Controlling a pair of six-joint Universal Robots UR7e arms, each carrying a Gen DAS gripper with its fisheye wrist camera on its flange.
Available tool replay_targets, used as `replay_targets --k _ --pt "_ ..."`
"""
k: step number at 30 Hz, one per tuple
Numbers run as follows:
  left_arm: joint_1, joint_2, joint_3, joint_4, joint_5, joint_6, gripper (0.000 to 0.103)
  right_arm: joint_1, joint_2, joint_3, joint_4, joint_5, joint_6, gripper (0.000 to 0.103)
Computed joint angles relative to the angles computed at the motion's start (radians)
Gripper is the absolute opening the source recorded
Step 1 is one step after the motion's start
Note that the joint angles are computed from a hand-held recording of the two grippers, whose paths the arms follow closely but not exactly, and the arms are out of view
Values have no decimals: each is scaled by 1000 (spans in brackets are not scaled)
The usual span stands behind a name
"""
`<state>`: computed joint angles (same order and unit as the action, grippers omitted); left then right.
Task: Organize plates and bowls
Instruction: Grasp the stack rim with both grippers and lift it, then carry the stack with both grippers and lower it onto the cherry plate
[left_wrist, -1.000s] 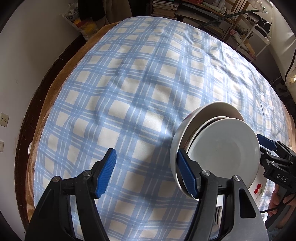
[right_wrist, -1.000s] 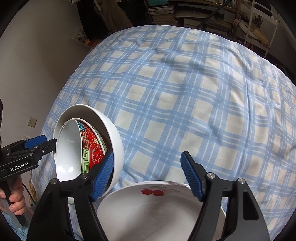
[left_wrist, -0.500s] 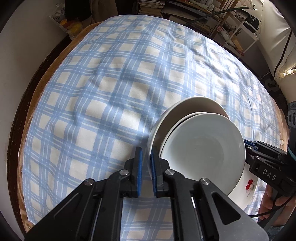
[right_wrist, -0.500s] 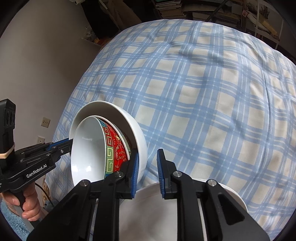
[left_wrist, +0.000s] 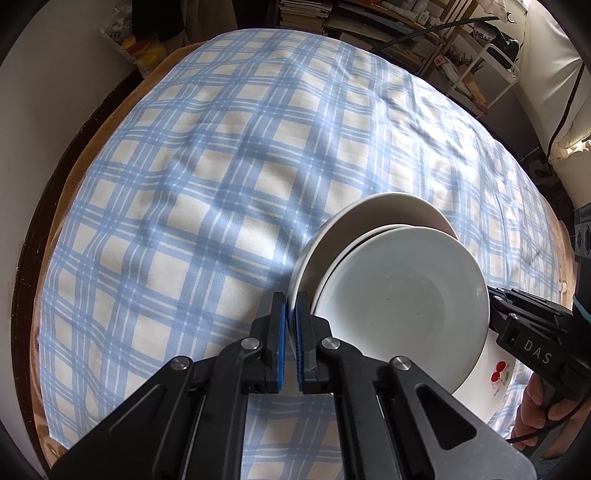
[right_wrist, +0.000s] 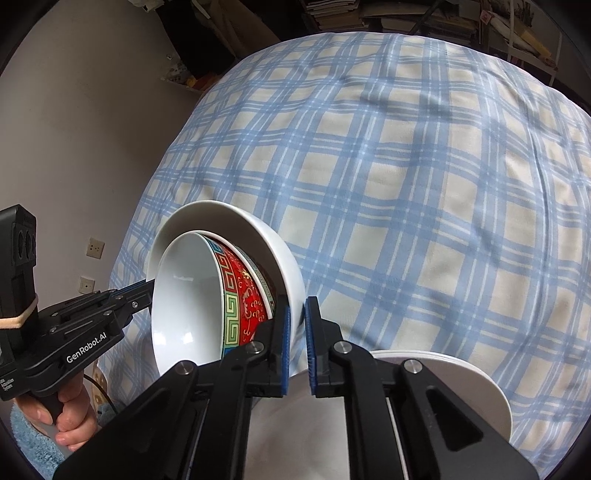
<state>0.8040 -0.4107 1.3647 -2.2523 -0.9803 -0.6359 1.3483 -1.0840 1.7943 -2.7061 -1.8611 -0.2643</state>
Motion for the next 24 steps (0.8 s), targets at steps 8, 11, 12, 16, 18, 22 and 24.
replay_targets --k 8,11,12,16,18,22,24 --pt "-7 -3 8 -4 13 -8 2 6 -2 9 -20 -8 31 11" --pt "-5 -4 -1 11 3 -23 2 20 4 13 -39 -42 44 10" --pt "-4 -5 -4 18 1 -26 2 26 5 15 -47 -54 48 10" --pt "3 -7 -22 48 -19 -28 2 45 7 9 -49 -86 54 10" --pt "4 -11 -25 56 -29 -31 2 53 7 0 -30 -98 63 10" --pt "-4 -22 -21 53 -37 -40 1 72 -3 -5 -18 -120 65 10" --pt "-10 -28 -20 53 -36 -45 2 79 -11 -7 -11 -126 67 10"
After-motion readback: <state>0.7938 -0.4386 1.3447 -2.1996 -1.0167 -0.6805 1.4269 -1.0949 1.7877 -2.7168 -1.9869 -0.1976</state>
